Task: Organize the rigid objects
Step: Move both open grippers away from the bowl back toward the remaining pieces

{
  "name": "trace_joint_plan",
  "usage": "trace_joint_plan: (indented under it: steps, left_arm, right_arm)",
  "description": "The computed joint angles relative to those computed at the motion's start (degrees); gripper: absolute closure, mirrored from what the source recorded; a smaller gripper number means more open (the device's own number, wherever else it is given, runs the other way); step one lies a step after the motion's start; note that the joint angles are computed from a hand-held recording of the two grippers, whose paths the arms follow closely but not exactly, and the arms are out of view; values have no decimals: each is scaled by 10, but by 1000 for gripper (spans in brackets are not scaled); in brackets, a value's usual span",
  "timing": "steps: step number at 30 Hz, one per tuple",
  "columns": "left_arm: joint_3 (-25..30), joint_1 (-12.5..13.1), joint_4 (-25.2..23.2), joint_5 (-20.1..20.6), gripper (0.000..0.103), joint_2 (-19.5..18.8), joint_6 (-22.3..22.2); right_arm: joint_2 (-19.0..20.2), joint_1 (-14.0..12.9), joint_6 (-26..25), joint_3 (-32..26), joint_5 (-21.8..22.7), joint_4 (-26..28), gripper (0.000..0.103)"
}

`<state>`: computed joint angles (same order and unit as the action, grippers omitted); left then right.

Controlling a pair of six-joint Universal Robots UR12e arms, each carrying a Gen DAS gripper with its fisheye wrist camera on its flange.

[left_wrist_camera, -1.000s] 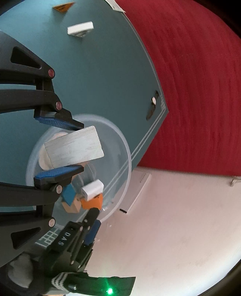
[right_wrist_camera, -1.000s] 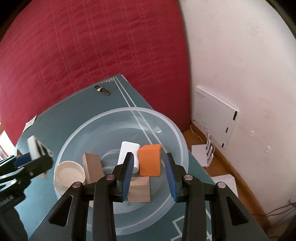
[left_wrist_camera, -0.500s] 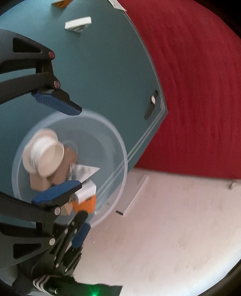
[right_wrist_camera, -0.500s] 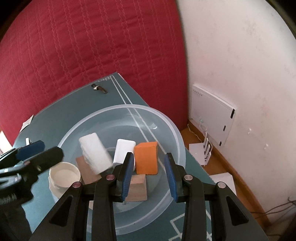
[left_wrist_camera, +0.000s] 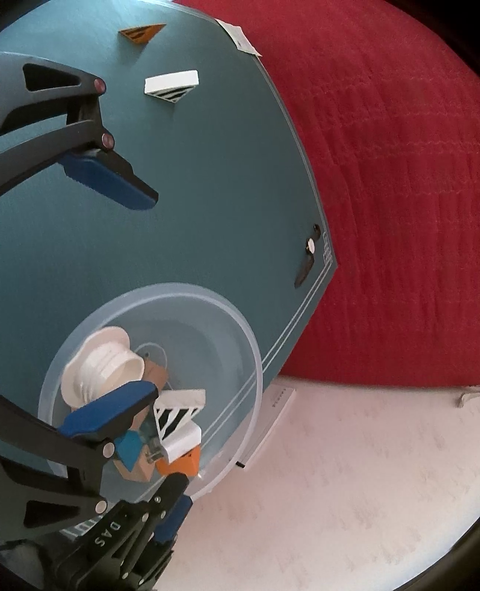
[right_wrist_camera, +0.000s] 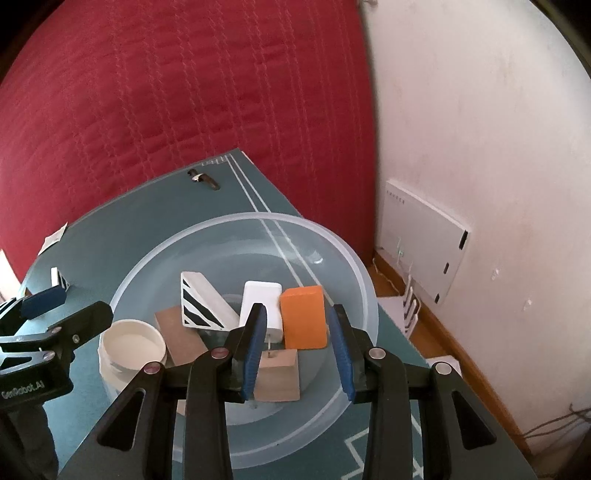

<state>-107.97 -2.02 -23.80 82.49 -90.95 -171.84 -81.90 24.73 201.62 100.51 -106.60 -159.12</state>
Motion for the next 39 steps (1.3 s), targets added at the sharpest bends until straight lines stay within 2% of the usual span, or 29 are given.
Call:
trace_joint_plan:
  steps: [4, 10, 14, 21, 29, 39]
  left_arm:
    - [-1, 3, 2, 10, 6, 1, -5]
    - [-11, 6, 22, 37, 5, 5, -7]
    - [-17, 3, 46, 72, 5, 6, -4]
    - [-18, 6, 58, 97, 5, 6, -6]
    - [-24, 8, 56, 102, 4, 9, -9]
    - [-34, 22, 59, 96, 3, 17, -22]
  right_arm:
    - [3, 5, -12, 0, -8, -14, 59]
    - [6, 9, -22, -1, -13, -22, 58]
    - [8, 10, -25, -2, -19, -27, 58]
    - [14, 19, -39, -4, -34, -41, 58]
    - [22, 27, -58, -13, -46, -51, 58]
    - [33, 51, -93, -18, -76, -80, 50]
